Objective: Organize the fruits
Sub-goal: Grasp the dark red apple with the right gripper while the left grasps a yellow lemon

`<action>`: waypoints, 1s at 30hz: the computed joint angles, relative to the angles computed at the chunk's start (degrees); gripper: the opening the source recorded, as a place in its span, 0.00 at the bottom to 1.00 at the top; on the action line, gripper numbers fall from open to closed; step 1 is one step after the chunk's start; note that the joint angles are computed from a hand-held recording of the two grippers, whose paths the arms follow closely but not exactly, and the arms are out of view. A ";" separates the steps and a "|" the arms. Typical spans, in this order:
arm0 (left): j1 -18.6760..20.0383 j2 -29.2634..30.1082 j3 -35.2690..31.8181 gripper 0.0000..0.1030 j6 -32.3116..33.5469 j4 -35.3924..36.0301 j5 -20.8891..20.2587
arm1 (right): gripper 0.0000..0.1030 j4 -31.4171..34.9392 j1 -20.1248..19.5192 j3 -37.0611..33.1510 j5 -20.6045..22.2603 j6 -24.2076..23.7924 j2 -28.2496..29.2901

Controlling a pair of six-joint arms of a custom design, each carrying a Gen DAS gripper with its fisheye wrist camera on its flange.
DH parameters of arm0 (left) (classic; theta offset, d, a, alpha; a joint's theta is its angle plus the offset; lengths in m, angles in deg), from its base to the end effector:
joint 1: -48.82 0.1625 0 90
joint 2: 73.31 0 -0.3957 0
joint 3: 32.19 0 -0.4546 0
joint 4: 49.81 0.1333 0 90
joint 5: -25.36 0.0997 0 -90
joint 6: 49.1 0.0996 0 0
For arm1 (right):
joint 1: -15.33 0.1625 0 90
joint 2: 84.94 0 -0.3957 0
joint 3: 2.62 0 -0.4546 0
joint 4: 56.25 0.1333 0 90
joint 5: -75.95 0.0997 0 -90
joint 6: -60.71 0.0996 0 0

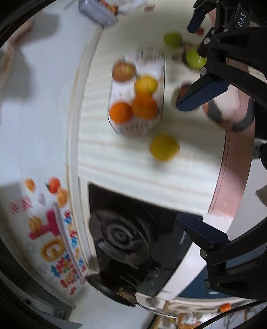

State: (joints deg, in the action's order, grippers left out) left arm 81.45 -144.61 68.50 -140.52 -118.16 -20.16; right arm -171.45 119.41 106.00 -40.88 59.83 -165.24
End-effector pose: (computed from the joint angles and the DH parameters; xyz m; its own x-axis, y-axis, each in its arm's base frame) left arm -0.3372 -0.4570 0.1920 -0.5312 -0.3611 -0.7664 0.0610 0.8860 -0.4597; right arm 0.2223 -0.5232 0.2427 -0.8557 -0.2558 0.4498 -0.2561 0.9647 0.0613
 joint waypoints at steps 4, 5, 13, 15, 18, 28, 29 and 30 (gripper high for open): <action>3.73 -1.20 1.96 1.00 -1.40 1.14 -2.60 | 0.90 -1.17 -2.50 0.00 0.66 0.41 6.20; 4.43 -1.56 2.54 1.00 -1.05 0.21 -3.24 | 0.90 -1.25 -2.93 -0.22 0.51 0.74 7.55; 11.76 -1.59 4.63 1.00 6.15 -12.01 -7.23 | 0.68 -2.99 -4.21 -0.84 -0.32 -1.00 13.52; 13.25 0.13 3.46 1.00 9.38 -13.63 -7.42 | 0.68 -2.39 -4.27 -0.91 -0.84 -1.62 13.42; 15.62 2.64 1.78 1.00 13.85 -15.97 -8.17 | 0.68 -1.41 -4.36 -0.62 -1.98 -2.10 12.44; 19.47 3.53 4.16 0.88 25.37 -30.40 -11.35 | 0.68 1.07 -4.97 -0.22 -1.33 -0.85 10.67; 19.58 3.39 4.57 0.78 26.07 -31.79 -11.88 | 0.68 1.23 -4.86 -0.38 -1.37 -0.78 10.78; 19.74 3.02 5.36 0.73 27.13 -34.41 -13.06 | 0.68 1.35 -4.74 -0.51 -1.49 -0.76 10.94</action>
